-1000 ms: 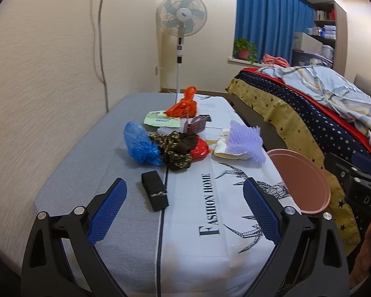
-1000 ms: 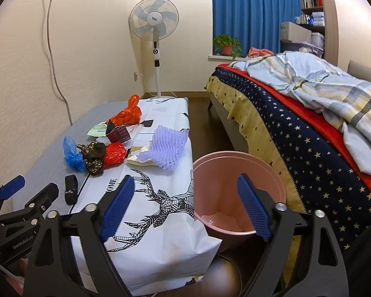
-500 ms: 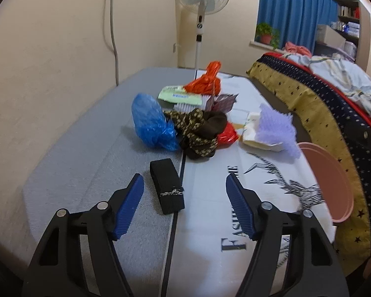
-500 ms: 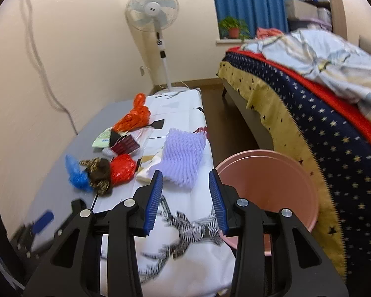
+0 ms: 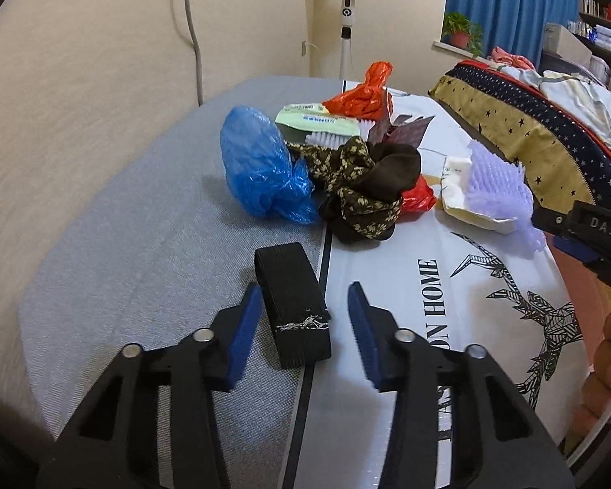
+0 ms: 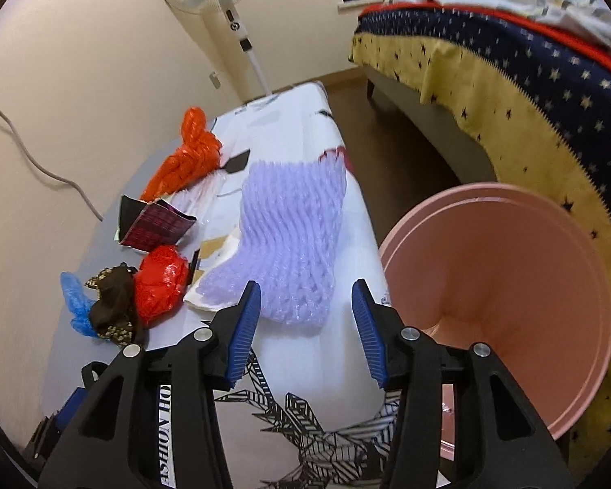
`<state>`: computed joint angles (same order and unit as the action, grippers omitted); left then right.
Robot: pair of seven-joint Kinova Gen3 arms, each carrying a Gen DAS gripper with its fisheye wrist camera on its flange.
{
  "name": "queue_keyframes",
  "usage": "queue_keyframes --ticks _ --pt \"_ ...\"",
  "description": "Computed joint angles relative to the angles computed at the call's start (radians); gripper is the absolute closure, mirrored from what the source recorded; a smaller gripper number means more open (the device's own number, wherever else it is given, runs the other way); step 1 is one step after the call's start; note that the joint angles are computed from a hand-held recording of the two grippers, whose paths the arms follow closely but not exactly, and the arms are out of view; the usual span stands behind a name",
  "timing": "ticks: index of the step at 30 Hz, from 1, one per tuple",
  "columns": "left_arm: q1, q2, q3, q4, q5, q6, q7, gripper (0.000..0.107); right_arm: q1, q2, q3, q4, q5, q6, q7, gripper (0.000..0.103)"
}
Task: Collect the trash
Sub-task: 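Grasp the black rectangular box with the left gripper while the right gripper approaches the lavender mesh net, then grasp the lavender mesh foam net with the right gripper while the left gripper lifts the box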
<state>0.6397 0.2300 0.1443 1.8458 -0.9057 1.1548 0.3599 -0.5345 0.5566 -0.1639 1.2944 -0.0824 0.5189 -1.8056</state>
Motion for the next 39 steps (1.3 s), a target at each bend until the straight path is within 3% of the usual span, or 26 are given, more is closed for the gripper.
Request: queue_keyframes --ticks 3,4,6,8,17,19,21,22,23,26,31,33,35,36,39 --pt "-0.002 0.002 0.000 0.002 0.004 -0.002 -0.005 0.078 0.006 0.018 -0.011 -0.014 -0.010 0.006 0.015 0.058" --pt "-0.002 0.001 -0.001 0.004 0.004 0.000 -0.002 0.079 0.005 0.019 -0.011 -0.013 -0.010 0.002 0.019 0.063" --pt "0.000 -0.001 -0.001 0.006 0.002 0.005 0.007 0.080 0.018 0.024 -0.030 -0.017 -0.022 0.004 0.043 0.078" --pt "0.001 -0.004 -0.001 0.006 -0.004 0.006 0.013 0.081 0.008 0.013 -0.022 -0.004 -0.013 -0.017 0.054 0.100" --pt "0.009 -0.019 0.010 0.002 -0.030 0.016 0.030 0.081 -0.002 -0.051 -0.011 0.058 0.010 -0.073 0.082 0.103" --pt "0.009 -0.024 0.014 0.006 -0.035 0.015 0.034 0.081 -0.004 -0.054 -0.010 0.055 0.020 -0.063 0.092 0.097" --pt "0.011 -0.025 0.019 0.008 -0.038 0.016 0.039 0.081 -0.023 -0.040 0.014 0.028 0.034 -0.016 0.073 0.075" --pt "0.011 -0.026 0.021 0.010 -0.038 0.015 0.038 0.081 -0.042 -0.038 0.039 0.028 0.050 -0.011 0.046 0.051" --pt "0.011 -0.027 0.023 0.010 -0.037 0.013 0.036 0.081 -0.053 -0.038 0.050 0.033 0.061 -0.017 0.027 0.046" --pt "0.017 -0.030 0.027 0.012 -0.038 0.020 0.043 0.081 -0.052 -0.023 0.039 0.020 0.078 0.004 0.033 0.046" --pt "0.019 -0.039 0.032 0.013 -0.051 0.028 0.056 0.081 -0.142 0.008 0.106 -0.029 0.195 0.050 0.001 0.047" --pt "0.017 -0.040 0.034 0.011 -0.054 0.030 0.053 0.081 -0.157 0.015 0.116 -0.034 0.225 0.051 -0.013 0.053" --pt "0.017 -0.043 0.035 0.011 -0.058 0.030 0.057 0.081 -0.174 0.017 0.128 -0.035 0.262 0.052 -0.021 0.085" --pt "0.017 -0.044 0.036 0.011 -0.060 0.031 0.059 0.081 -0.167 0.015 0.118 -0.032 0.266 0.047 -0.012 0.093" --pt "0.021 -0.049 0.039 0.009 -0.071 0.043 0.066 0.081 -0.165 -0.006 0.112 -0.004 0.281 0.011 -0.003 0.096"
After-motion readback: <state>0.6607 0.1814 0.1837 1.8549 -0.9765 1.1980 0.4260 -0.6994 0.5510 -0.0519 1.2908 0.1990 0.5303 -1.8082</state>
